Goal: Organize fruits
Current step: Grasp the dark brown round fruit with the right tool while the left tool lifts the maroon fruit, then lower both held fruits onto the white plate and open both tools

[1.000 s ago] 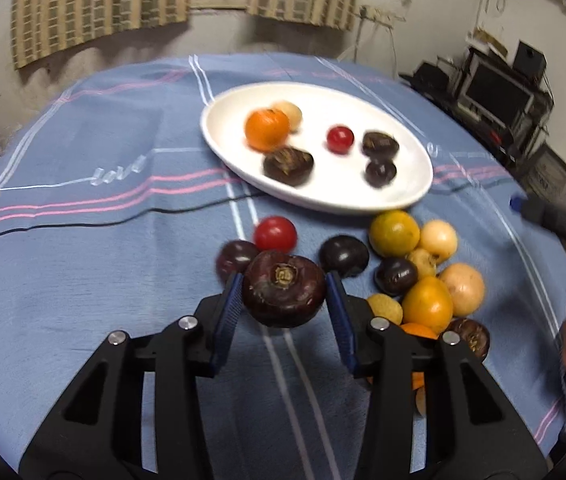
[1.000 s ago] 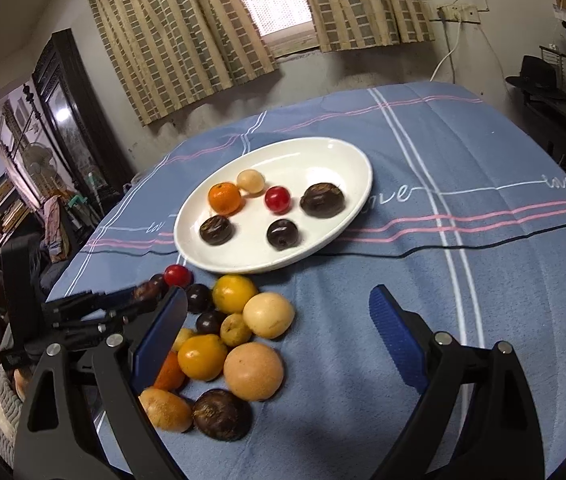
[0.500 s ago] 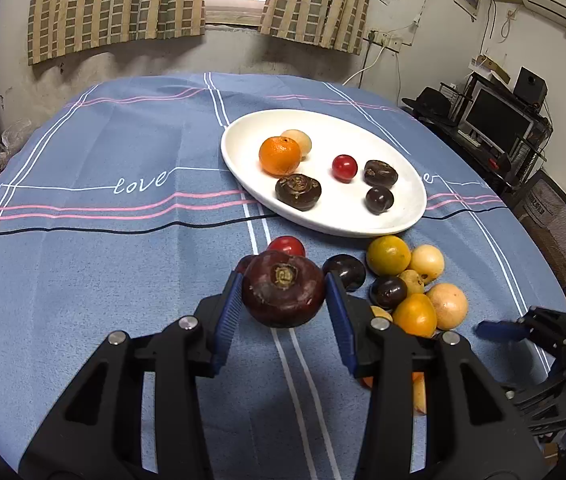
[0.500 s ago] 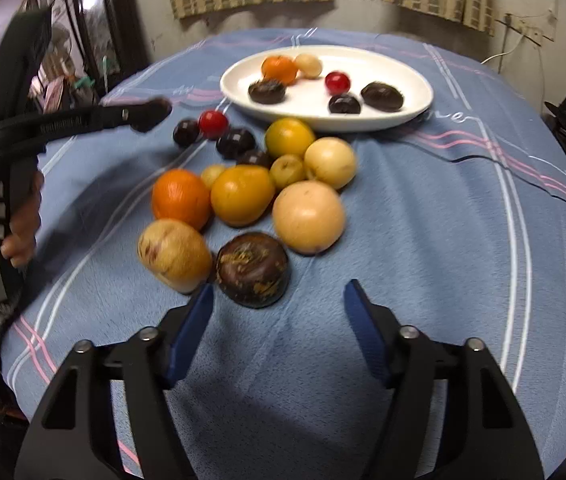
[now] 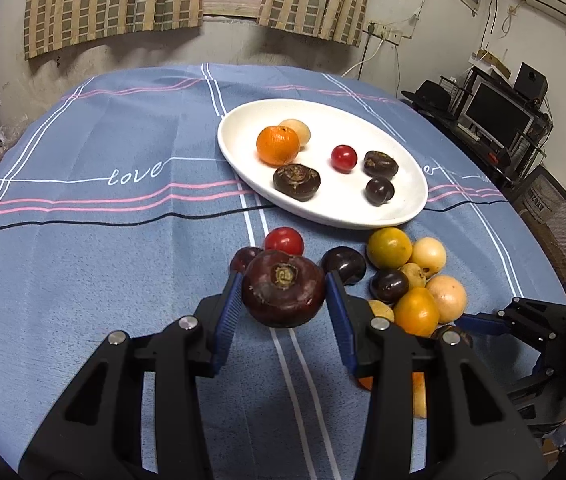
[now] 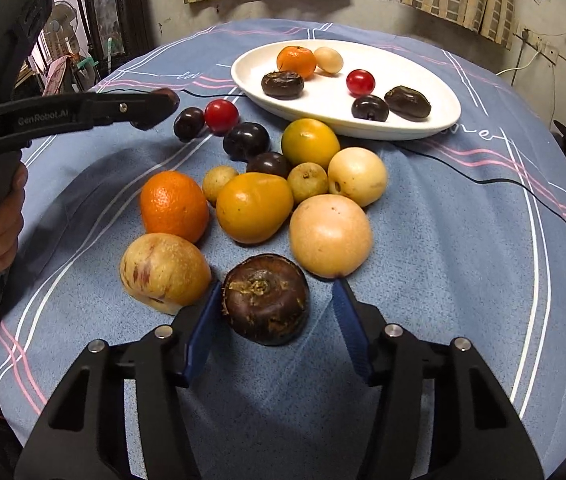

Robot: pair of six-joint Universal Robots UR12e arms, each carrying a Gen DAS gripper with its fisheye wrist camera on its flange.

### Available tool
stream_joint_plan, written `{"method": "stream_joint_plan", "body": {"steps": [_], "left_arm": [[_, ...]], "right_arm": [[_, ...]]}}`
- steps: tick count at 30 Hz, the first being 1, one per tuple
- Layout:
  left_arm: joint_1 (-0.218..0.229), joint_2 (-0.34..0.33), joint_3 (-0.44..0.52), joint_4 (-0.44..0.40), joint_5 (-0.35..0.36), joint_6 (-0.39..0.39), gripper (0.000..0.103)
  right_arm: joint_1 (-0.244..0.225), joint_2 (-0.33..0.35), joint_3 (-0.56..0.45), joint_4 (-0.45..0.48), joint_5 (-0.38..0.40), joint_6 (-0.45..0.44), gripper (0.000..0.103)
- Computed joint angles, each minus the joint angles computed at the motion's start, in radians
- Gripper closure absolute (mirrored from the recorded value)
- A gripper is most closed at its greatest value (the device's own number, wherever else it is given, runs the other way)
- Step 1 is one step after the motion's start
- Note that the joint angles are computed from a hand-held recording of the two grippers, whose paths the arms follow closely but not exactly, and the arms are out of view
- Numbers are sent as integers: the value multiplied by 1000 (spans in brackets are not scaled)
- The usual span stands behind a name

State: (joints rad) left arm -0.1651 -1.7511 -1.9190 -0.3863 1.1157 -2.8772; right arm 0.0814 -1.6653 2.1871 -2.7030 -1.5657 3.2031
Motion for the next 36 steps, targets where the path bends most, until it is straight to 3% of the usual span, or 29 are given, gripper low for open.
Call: {"method": "stream_joint_plan", "body": {"steps": [3,14,21,28,32,36], "left_arm": [[-2,-3,2,-5,8,2,60],[-21,-7,3,9,54,13,60],[-56,-27,92,2,64,-23,60],[-108,-121,243,4,118,-76,60],[-128,-197,336,-36,179,-117,60],[-137,-257,410,-92,189,-140,60]], "right_arm": [[-8,-6,6,-10,9,11,59],[-52,-73,71,-109,64,80,60],[-105,-79,17,-179,45,85,60],[-146,38,-110,-239,40,95,60],[-155,116,-172,-231,55,88,60],[-161,191,-232,-195,60,67,60]]}}
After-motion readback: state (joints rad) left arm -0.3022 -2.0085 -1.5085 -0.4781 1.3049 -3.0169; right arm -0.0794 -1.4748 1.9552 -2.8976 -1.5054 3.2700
